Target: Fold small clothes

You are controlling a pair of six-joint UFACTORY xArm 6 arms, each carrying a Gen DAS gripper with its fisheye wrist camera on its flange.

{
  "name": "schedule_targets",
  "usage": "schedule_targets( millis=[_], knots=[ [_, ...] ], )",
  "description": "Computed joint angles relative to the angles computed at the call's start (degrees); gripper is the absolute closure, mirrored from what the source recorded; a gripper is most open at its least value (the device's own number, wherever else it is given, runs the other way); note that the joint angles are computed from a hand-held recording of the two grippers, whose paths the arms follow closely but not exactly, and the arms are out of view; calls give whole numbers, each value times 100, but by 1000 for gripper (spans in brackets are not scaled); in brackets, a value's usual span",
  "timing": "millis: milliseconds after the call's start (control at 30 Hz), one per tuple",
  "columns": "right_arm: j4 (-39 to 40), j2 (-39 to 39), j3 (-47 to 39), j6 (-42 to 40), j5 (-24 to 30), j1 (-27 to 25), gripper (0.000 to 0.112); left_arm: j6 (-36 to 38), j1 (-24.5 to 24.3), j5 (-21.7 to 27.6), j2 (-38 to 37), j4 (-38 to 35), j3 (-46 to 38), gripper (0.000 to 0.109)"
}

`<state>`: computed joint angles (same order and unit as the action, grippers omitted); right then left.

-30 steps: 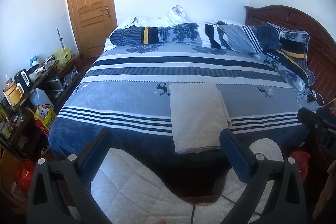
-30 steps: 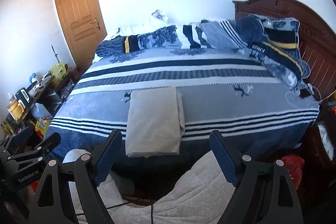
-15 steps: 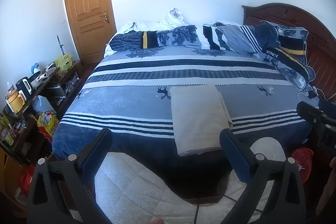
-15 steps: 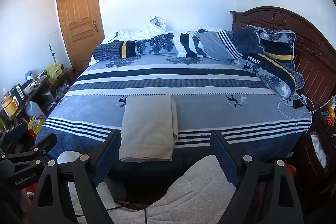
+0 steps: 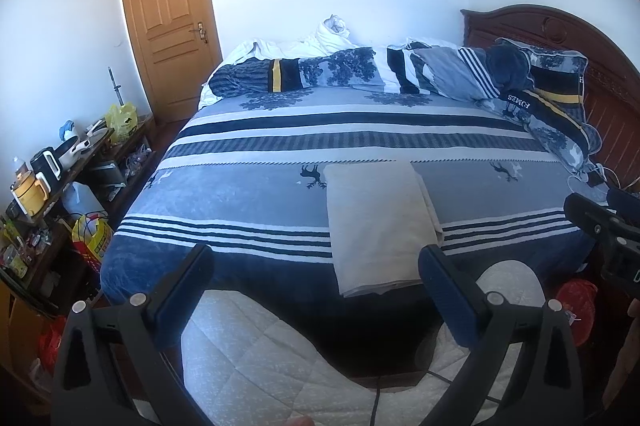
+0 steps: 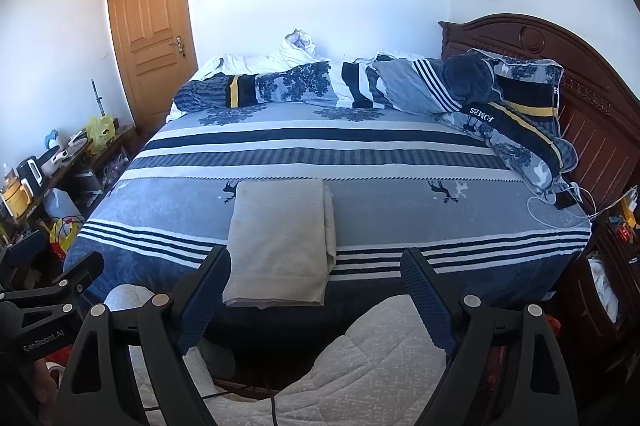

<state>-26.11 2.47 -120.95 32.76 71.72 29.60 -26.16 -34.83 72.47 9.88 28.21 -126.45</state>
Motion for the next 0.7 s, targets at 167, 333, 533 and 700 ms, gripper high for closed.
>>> schedule_targets(
  millis=[167,333,533,700],
  knots=[
    [-11,44,-62,-41,20,2,22,6,6,-5,9,13,-12,7],
    [-21,76,-101,-25,59,45,22,-33,2,26,12,9,-28,7],
    [46,71,-63,-72,48,9,22,-44,-34,33,35,75,-49,7],
    [69,20,35,-33,18,-14,22,-37,-67,19,26,93,-15,7]
  ],
)
